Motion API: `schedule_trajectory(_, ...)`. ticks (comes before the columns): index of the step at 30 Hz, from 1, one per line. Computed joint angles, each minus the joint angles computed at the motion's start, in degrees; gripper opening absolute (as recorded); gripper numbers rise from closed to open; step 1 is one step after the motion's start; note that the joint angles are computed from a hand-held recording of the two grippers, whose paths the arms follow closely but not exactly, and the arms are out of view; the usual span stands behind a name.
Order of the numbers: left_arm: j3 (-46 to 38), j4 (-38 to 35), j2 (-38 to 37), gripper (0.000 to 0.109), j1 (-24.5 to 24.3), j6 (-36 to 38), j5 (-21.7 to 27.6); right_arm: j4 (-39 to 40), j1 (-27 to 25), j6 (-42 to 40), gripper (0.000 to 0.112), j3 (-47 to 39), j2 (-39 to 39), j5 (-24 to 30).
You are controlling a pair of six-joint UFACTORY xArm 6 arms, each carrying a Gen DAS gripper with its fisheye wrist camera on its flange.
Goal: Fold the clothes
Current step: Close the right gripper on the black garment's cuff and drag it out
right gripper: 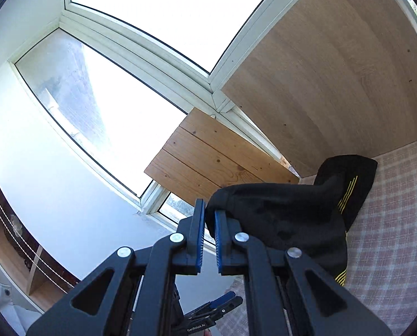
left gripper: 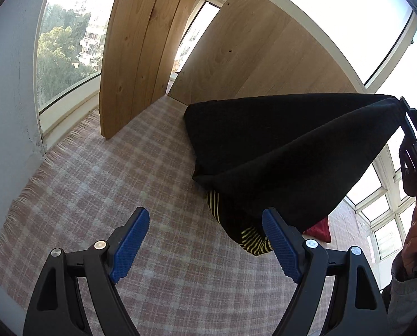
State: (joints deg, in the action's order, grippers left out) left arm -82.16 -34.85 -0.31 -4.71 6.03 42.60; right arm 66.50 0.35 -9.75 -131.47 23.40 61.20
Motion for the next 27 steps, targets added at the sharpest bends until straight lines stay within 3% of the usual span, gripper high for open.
schedule_trajectory(6, 1.0, -1.2, -0.9, 0.082, -0.8, 0.0, 1.3, -9.2, -4.2, 1.3, 0.007, 26.2, -15.3, -2.3)
schedule_trajectory(13, 1.3, -0.4, -0.9, 0.082, -2.7, 0.4, 3.0, -24.8, -4.5, 6.7, 0.009, 45.9, -22.7, -0.8)
schedule_trajectory(20, 1.1, 4.8, -1.0, 0.082, -4.4, -0.1, 3.7, -44.9, -2.5, 9.5, 0.026, 51.4, -25.6, -3.3)
schedule_trajectory(27, 0.8, 4.3, -0.8, 0.082, -4.7, 0.5, 3.7, -47.8, -3.4, 10.5, 0.028, 51.2, -25.7, -2.7)
